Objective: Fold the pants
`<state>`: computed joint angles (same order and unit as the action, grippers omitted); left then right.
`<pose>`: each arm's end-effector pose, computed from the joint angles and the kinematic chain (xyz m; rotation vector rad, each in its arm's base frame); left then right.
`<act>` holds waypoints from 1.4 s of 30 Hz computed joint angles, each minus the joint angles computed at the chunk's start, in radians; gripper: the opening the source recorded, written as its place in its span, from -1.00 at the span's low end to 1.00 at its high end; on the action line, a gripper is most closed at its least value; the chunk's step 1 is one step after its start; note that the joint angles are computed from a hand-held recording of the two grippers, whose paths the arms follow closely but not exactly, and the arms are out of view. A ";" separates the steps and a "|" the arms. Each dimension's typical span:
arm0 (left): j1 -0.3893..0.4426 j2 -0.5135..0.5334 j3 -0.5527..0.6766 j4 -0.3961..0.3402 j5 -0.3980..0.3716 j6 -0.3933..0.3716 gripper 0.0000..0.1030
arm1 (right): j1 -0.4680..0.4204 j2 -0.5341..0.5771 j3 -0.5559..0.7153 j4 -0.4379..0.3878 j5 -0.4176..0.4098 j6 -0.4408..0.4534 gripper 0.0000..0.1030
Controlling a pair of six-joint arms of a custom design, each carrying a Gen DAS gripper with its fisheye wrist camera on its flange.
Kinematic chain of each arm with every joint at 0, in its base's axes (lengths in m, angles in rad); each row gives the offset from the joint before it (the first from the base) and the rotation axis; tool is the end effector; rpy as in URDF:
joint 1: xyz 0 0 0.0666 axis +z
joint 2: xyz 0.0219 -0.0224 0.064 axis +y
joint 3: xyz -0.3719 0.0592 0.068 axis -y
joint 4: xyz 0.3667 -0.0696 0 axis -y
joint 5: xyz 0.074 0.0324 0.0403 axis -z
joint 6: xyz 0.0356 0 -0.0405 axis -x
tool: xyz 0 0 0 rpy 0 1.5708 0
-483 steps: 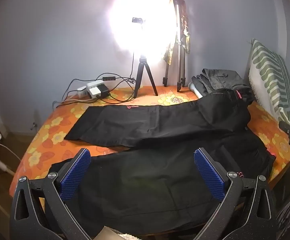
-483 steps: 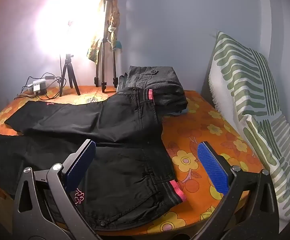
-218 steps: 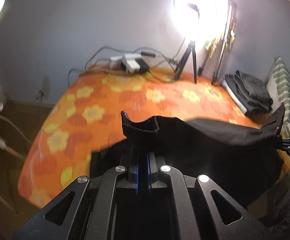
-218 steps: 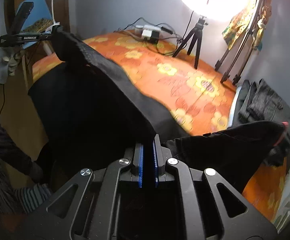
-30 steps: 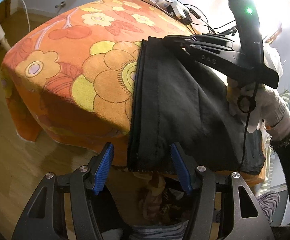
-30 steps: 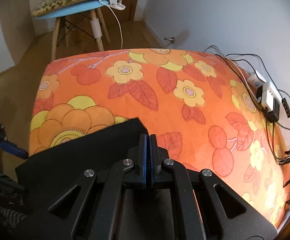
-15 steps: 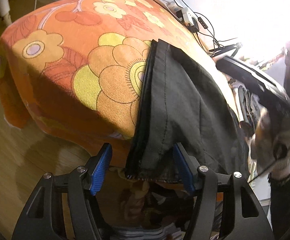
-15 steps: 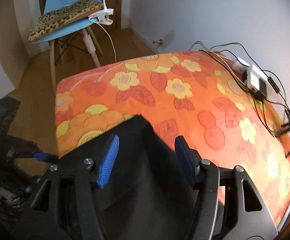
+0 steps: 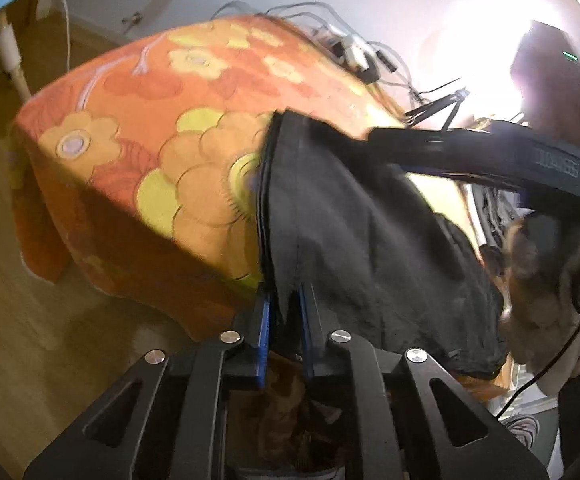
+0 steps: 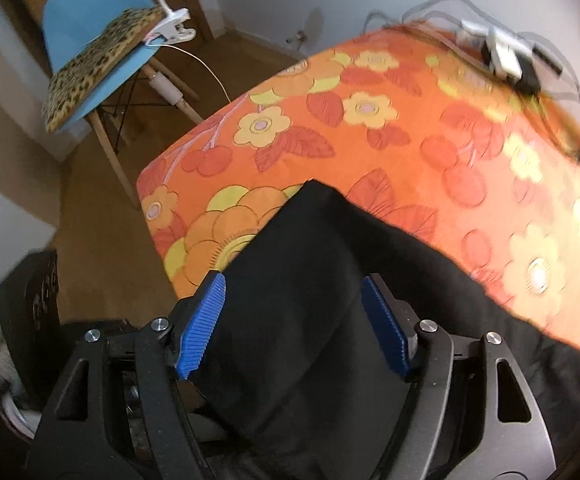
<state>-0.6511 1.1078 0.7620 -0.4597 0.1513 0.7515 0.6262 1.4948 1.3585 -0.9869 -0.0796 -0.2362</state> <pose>0.2647 -0.2089 0.2905 -0.0499 2.5334 -0.8044 0.3810 0.2786 0.3580 -0.5564 2.6884 0.3605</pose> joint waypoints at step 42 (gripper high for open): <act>-0.119 0.004 0.088 0.009 -0.172 -0.100 -0.83 | 0.004 0.063 0.061 -0.050 -0.007 -0.098 -0.90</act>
<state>-0.7704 1.1118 0.8497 -0.4507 -0.0204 0.6513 0.6299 1.5574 1.4197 -1.0371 -0.0869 -0.3340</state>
